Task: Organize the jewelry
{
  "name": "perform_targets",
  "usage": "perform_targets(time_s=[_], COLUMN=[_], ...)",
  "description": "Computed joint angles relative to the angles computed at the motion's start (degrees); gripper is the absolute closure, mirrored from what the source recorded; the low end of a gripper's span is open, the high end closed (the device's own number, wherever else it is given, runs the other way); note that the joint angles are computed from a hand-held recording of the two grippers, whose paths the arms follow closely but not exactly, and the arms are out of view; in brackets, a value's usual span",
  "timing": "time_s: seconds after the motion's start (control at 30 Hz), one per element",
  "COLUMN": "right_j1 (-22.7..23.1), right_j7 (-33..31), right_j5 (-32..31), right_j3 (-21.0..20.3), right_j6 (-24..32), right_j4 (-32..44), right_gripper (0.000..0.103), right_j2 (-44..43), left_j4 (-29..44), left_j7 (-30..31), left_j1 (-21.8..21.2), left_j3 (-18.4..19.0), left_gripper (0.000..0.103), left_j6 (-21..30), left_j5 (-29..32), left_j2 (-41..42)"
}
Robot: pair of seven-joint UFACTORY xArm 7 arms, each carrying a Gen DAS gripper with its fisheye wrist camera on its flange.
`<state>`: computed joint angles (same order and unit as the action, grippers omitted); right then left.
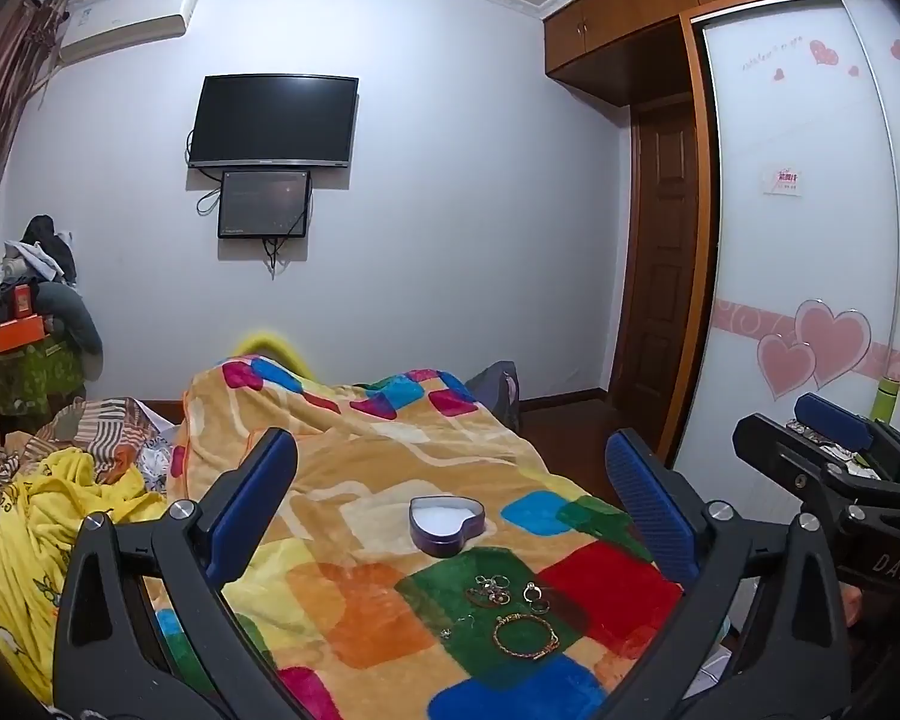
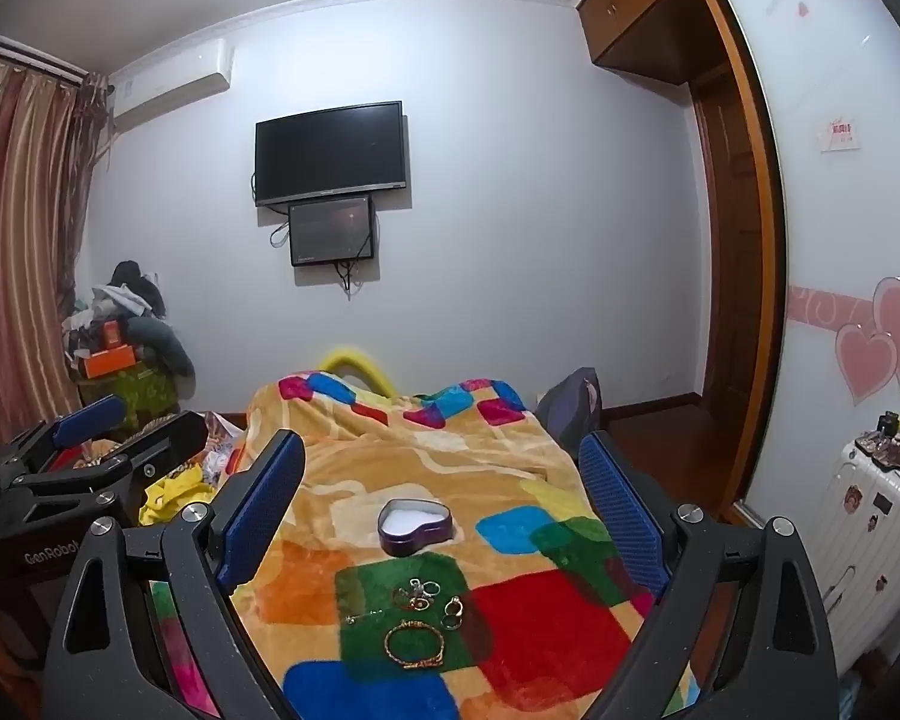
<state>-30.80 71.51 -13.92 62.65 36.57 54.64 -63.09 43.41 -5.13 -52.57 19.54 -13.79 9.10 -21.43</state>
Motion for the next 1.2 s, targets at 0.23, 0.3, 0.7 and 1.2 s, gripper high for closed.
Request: perform_targets(time_s=[0.23, 0.3, 0.7, 1.2], right_j1=[0.12, 0.16, 0.88, 1.17], right_j7=[0.24, 0.27, 0.60, 0.88], right_j5=[0.12, 0.11, -0.72, -1.38], right_j3=[0.04, 0.06, -0.39, -0.68], right_j6=[-0.54, -0.51, -0.47, -0.43], right_j4=[-0.52, -0.47, -0.71, -0.62], right_gripper=[0.012, 0.012, 0.012, 0.012], right_j2=[0.77, 1.08, 2.01, 2.61], left_j4=[-0.35, -0.42, -0.90, -0.21], left_j7=[-0.55, -0.47, -2.91, -2.63], left_j1=[-1.08, -0.68, -1.18, -2.78], left_j3=[1.62, 1.27, 2.79, 4.07], left_gripper=[0.000, 0.000, 0.000, 0.000], left_j6=[-0.19, -0.51, -2.07, -0.58], left_j5=[1.27, 1.10, 3.71, 3.24], left_j2=[-0.44, -0.15, 0.57, 0.03])
